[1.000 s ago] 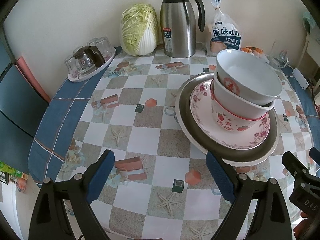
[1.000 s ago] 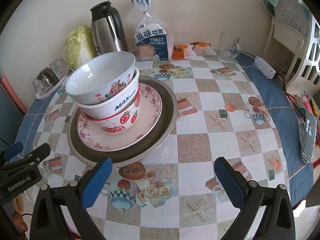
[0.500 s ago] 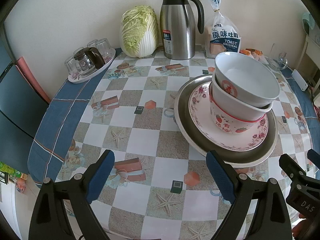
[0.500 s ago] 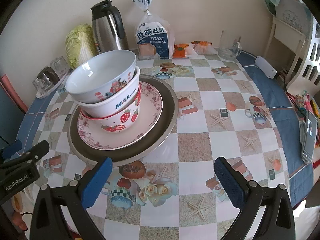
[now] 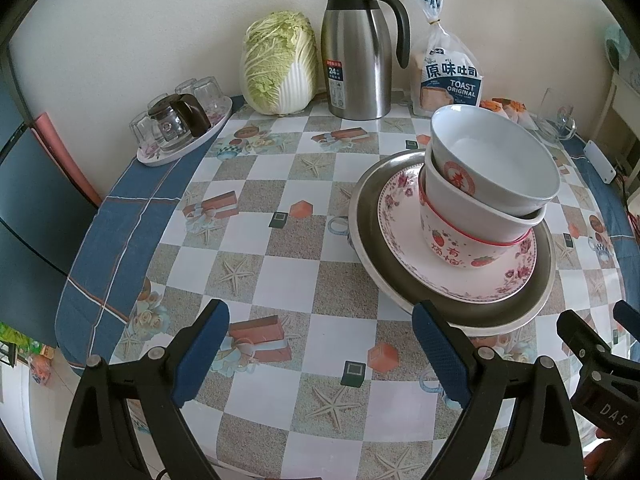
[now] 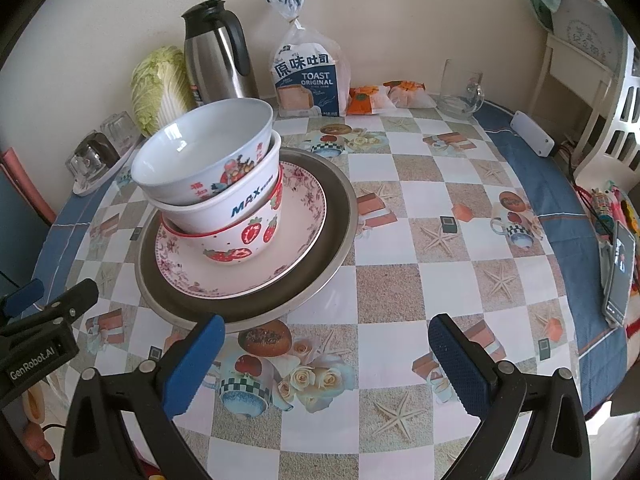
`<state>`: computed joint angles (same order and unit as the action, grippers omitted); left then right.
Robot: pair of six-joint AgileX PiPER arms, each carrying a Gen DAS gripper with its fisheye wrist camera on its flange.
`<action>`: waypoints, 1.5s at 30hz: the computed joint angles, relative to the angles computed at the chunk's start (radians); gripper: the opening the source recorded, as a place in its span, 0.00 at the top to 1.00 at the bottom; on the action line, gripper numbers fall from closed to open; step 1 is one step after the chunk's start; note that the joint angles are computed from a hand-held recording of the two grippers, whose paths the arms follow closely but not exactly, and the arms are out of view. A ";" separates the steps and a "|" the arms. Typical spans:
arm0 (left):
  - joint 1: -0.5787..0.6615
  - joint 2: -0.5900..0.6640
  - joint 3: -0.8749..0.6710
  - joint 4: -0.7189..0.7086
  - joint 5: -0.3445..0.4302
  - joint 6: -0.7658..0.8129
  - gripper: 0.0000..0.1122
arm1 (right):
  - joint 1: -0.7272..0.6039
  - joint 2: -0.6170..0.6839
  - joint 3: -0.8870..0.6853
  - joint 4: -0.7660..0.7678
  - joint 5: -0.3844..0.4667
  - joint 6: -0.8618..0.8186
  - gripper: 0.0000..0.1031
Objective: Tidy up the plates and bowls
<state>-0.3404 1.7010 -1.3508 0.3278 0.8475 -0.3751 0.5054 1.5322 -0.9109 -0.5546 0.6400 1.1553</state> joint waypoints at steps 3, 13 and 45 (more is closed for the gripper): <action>0.000 0.000 0.000 0.000 0.001 -0.001 0.17 | 0.001 0.002 -0.001 0.002 0.001 -0.002 0.00; 0.000 -0.001 0.003 0.001 0.000 -0.003 0.17 | 0.000 0.006 -0.005 0.014 0.001 -0.016 0.00; -0.016 -0.018 0.023 0.040 -0.021 -0.041 0.17 | 0.004 0.015 -0.004 0.014 -0.004 -0.013 0.00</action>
